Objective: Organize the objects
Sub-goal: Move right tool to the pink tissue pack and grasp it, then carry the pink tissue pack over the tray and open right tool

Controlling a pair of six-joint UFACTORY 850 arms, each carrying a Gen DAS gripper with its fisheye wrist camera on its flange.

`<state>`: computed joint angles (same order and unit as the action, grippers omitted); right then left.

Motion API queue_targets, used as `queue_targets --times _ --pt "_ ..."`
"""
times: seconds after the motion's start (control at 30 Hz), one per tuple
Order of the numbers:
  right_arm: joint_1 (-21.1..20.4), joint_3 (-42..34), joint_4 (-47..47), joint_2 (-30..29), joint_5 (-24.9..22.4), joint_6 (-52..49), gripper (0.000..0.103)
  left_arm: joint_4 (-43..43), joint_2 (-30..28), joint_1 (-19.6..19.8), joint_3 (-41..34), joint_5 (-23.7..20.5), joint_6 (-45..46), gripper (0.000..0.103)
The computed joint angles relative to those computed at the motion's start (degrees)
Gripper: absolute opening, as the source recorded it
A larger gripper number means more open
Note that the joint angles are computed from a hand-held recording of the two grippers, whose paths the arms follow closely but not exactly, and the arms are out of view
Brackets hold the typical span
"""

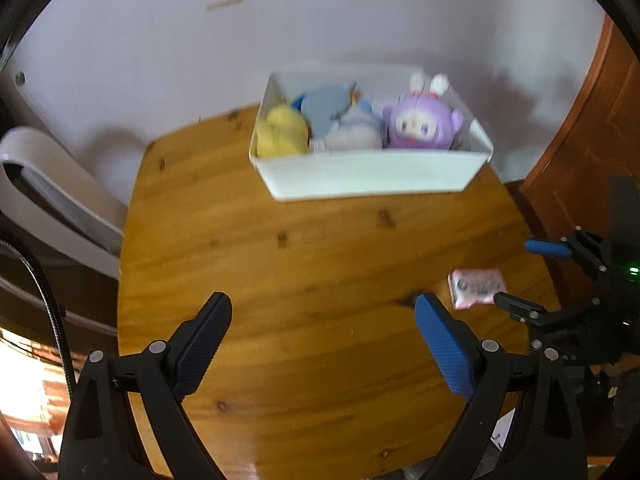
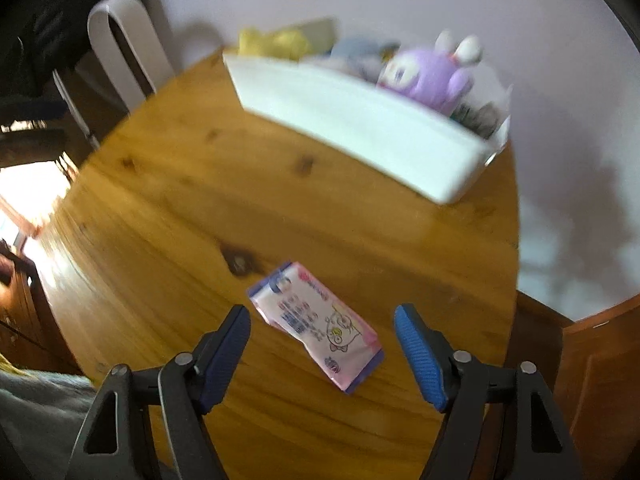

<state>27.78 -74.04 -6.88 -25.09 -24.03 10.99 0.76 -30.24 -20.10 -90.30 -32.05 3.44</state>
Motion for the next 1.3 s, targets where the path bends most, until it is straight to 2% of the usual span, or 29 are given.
queue_targets --times 0.07,0.27,0.43,0.97,1.3 --pt "-0.18 -0.96 0.82 -1.88 -0.91 -2.39 0.067 0.13 -0.46 0.05 0.32 -0.89 -0.61 0.094" --pt "-0.75 -2.73 4.89 -4.57 -1.87 -8.66 0.063 2.07 -1.52 0.09 0.75 -2.18 -3.55 0.094" --pt "-1.61 -3.61 9.87 -5.5 -1.97 -14.34 0.039 2.74 -2.69 0.07 -0.03 -3.5 -5.52 0.094" --pt "-2.72 -6.96 18.29 -5.14 -3.19 -18.92 0.038 3.7 -5.28 -0.52 -4.09 -5.83 -8.6 0.094" --pt "-3.66 -13.84 22.2 -4.82 -5.31 -17.78 0.038 4.22 -6.8 -1.14 -8.94 -6.52 -9.32 0.094"
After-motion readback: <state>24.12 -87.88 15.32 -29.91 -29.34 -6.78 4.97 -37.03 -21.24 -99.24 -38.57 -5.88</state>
